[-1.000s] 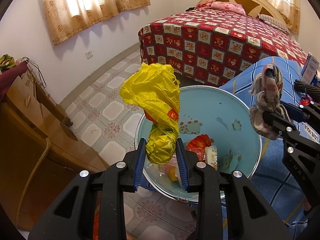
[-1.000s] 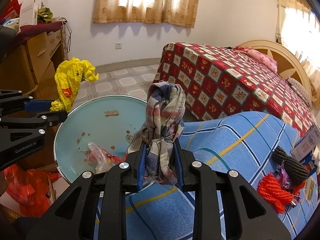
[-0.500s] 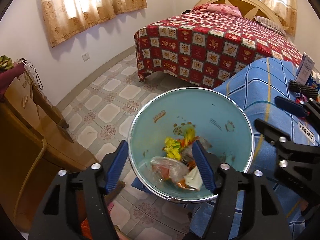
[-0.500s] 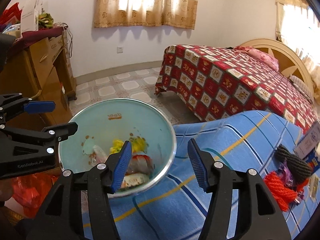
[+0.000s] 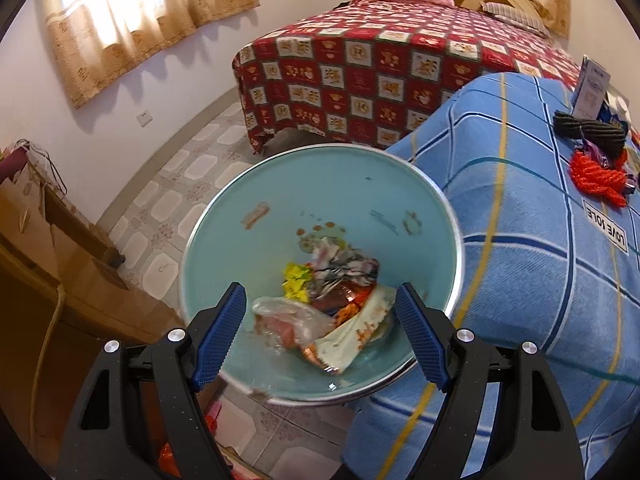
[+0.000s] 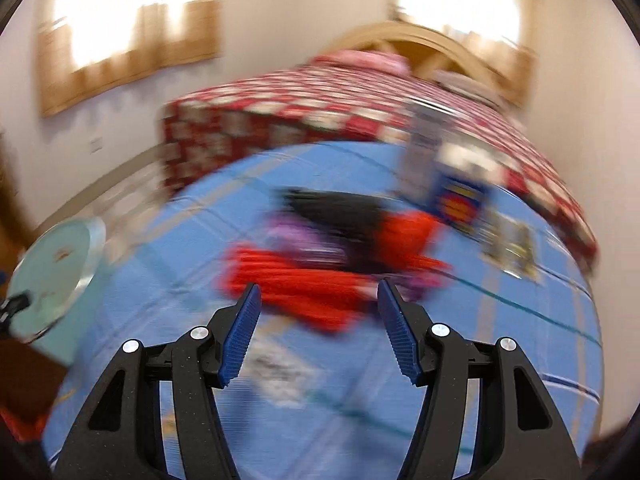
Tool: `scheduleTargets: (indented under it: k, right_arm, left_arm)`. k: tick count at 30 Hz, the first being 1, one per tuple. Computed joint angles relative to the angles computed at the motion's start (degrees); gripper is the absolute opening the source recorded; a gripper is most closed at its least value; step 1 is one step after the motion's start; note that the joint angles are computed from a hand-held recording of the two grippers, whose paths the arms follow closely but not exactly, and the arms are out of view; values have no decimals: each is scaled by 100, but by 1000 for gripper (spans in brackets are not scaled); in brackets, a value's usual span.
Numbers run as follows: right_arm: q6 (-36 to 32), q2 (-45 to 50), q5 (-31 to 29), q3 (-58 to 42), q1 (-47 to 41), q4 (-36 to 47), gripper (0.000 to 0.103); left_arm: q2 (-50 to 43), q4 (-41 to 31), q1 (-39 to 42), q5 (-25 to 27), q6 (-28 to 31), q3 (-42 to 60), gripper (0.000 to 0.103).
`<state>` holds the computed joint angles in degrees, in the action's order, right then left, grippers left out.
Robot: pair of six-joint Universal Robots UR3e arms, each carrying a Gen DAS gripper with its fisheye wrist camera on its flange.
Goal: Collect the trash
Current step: 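Grasp the red plastic bag with the right gripper while the left gripper grasps the red mesh net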
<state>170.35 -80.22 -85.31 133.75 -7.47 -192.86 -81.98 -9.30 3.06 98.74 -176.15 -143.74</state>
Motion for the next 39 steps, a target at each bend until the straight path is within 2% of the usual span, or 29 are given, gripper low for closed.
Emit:
scheduleTargets:
  k: [5,10,16,17,18,19,20,22,23,26,31,37,39]
  right_arm:
    - [-93,342,61,-495,-684,278,60]
    - [-45,858,391,-1409,-999,967,59]
    - [92,1333,681,-2321,-961,1900,59]
    - [124,1413,689,-2480,-928,2096,57]
    - [117,1563,944,-2668,-1028,2431,53]
    - [117,1601,1052,-2729,-1062,2563,46]
    - [87,1611,1153,-2760,-1099,2656,34]
    - [-37,1515,1405,-2570,-1225,2581,17]
    - [-63,1393,1567,-2412,-1331,2520,13]
    - [-124,994,1933,-1916,-1632,2353,11]
    - [-441,-331,2494,-637,-2424,2160,11]
    - [-1436,-2212,2944,783,-3485,2946,11]
    - [-1861,-2842,3107,1116,-3909,3478,11]
  left_arm:
    - [-973,11,-735,442,-649,978,76]
    - [-1601,-289,-1100,566,-1106,1916,76]
    - [-2187,-599,-1288,627,-1455,2783,76]
    - [-2267,-663,-1333,629,-1485,2903,76]
    - [-2344,-718,-1391,641,-1502,3012,76]
    - [-2381,-748,-1448,653,-1515,3066,76]
    - [-2430,-770,-1519,668,-1522,3123,76]
    - [-2505,-809,-1643,668,-1511,3227,76]
    - [-2538,-824,-1706,661,-1505,3276,76]
    - [-2622,-893,-1927,646,-1498,3447,76]
    - [-2768,-969,-2297,647,-1544,3733,76]
    - [-3219,-1274,-2737,640,-1683,4403,76]
    - [-3463,-1411,-2895,629,-1722,4740,76]
